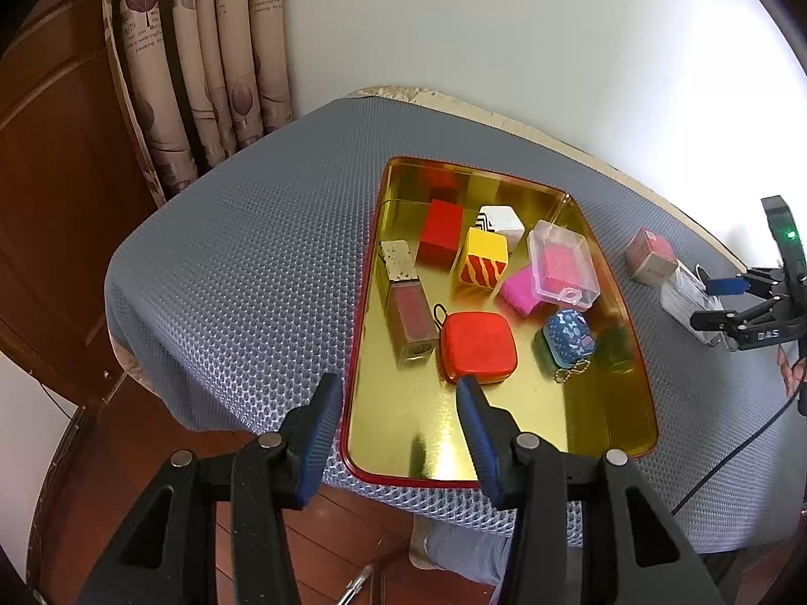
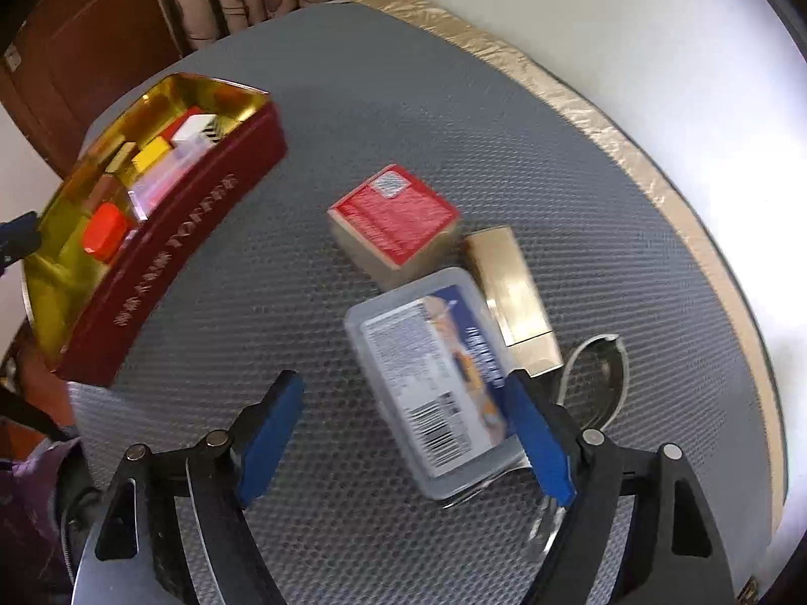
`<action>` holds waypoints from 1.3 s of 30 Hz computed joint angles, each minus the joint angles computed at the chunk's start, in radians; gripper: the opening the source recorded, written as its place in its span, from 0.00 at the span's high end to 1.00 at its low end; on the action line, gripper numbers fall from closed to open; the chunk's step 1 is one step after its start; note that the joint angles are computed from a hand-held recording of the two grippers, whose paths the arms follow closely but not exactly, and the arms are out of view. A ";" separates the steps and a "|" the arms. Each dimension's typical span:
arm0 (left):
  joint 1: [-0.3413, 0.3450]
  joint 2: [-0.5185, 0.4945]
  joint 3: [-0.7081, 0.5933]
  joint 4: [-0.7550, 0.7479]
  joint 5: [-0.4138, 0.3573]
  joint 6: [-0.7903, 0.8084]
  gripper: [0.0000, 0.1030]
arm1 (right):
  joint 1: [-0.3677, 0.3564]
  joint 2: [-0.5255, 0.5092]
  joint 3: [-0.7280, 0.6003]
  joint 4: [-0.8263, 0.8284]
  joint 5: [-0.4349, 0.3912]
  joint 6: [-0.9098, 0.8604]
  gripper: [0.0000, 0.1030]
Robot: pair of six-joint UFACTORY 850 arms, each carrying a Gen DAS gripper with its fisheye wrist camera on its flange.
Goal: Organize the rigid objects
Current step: 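Move the right gripper to the labelled clear box and grasp it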
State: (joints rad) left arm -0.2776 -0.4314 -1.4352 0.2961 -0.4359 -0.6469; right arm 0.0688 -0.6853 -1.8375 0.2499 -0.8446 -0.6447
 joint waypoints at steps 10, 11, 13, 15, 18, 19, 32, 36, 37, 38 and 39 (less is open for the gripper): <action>0.014 -0.005 -0.004 -0.106 -0.002 0.083 0.54 | 0.006 0.131 0.150 0.018 0.101 -0.066 0.16; 0.013 -0.004 -0.004 -0.102 -0.004 0.080 0.54 | 0.004 0.085 0.083 -0.006 0.050 -0.052 0.14; 0.011 -0.004 -0.004 -0.094 -0.003 0.075 0.54 | 0.010 0.011 -0.006 -0.088 0.014 0.005 0.14; 0.008 -0.006 -0.007 -0.078 -0.004 0.066 0.54 | 0.012 -0.015 -0.036 -0.121 0.009 0.014 0.14; 0.002 -0.011 -0.012 -0.042 -0.013 0.041 0.53 | 0.005 -0.076 -0.115 -0.097 -0.058 0.021 0.12; 0.001 -0.011 -0.012 -0.038 -0.015 0.040 0.53 | 0.004 -0.080 -0.123 -0.098 -0.064 0.027 0.11; 0.004 -0.008 -0.009 -0.054 -0.018 0.050 0.53 | 0.009 0.062 0.049 -0.096 0.076 -0.038 0.00; 0.005 -0.010 -0.012 -0.057 -0.018 0.055 0.52 | 0.020 -0.063 -0.116 -0.186 -0.028 0.034 0.00; 0.006 -0.010 -0.011 -0.060 -0.018 0.058 0.52 | 0.016 -0.105 -0.174 -0.186 -0.076 0.047 0.00; 0.006 -0.011 -0.012 -0.059 -0.018 0.059 0.52 | 0.019 -0.127 -0.197 -0.170 -0.103 0.059 0.01; 0.005 -0.011 -0.011 -0.055 -0.017 0.057 0.52 | 0.008 -0.166 -0.254 -0.117 -0.172 0.052 0.03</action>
State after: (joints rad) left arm -0.2724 -0.4422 -1.4467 0.2410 -0.4532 -0.5895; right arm 0.0771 -0.8508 -2.0919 0.1326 -1.0169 -0.5923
